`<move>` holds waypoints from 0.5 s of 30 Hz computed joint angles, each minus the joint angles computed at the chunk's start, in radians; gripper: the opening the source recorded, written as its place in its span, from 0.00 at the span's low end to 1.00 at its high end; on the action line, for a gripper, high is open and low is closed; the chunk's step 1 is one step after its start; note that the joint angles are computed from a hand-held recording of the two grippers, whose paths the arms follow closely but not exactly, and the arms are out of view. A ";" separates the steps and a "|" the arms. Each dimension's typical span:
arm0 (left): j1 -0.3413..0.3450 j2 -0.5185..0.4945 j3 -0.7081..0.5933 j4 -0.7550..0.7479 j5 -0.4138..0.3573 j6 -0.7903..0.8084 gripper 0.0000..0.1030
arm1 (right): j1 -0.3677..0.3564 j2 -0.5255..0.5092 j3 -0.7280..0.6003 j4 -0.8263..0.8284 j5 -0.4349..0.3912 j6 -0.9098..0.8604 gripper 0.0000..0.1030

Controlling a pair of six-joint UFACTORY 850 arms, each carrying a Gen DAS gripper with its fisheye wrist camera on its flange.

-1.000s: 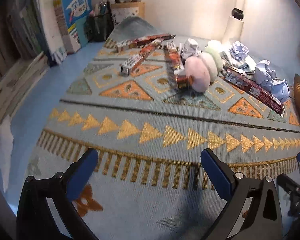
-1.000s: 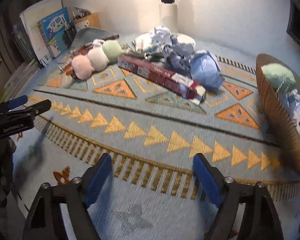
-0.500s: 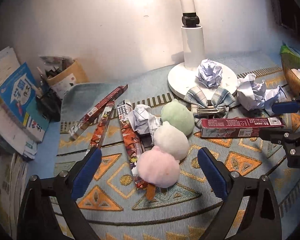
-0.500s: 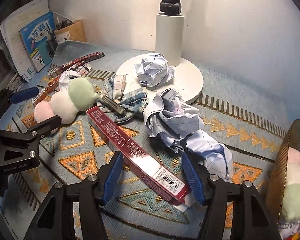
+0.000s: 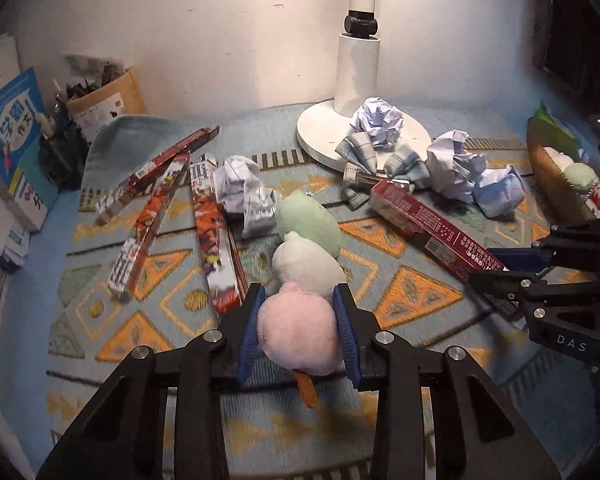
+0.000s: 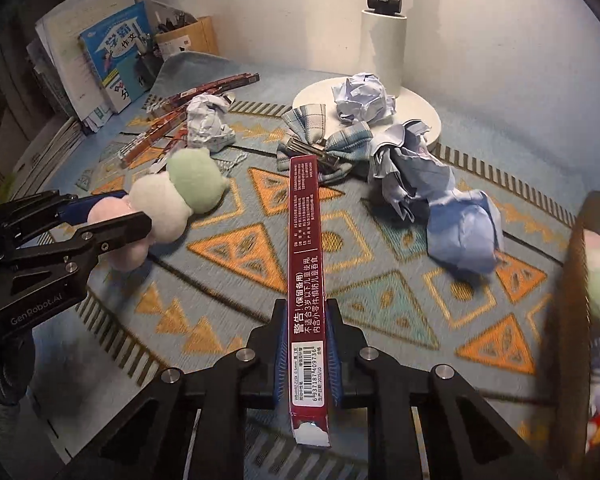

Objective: Organize objects
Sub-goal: 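Lift the dango plush with the left gripper while the right lifts the red box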

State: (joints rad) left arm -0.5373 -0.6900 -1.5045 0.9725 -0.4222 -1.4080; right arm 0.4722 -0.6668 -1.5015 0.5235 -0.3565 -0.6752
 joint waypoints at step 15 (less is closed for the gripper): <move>-0.190 0.210 0.349 0.255 -0.165 -0.474 0.33 | -0.070 0.166 0.335 0.896 0.015 -0.774 0.16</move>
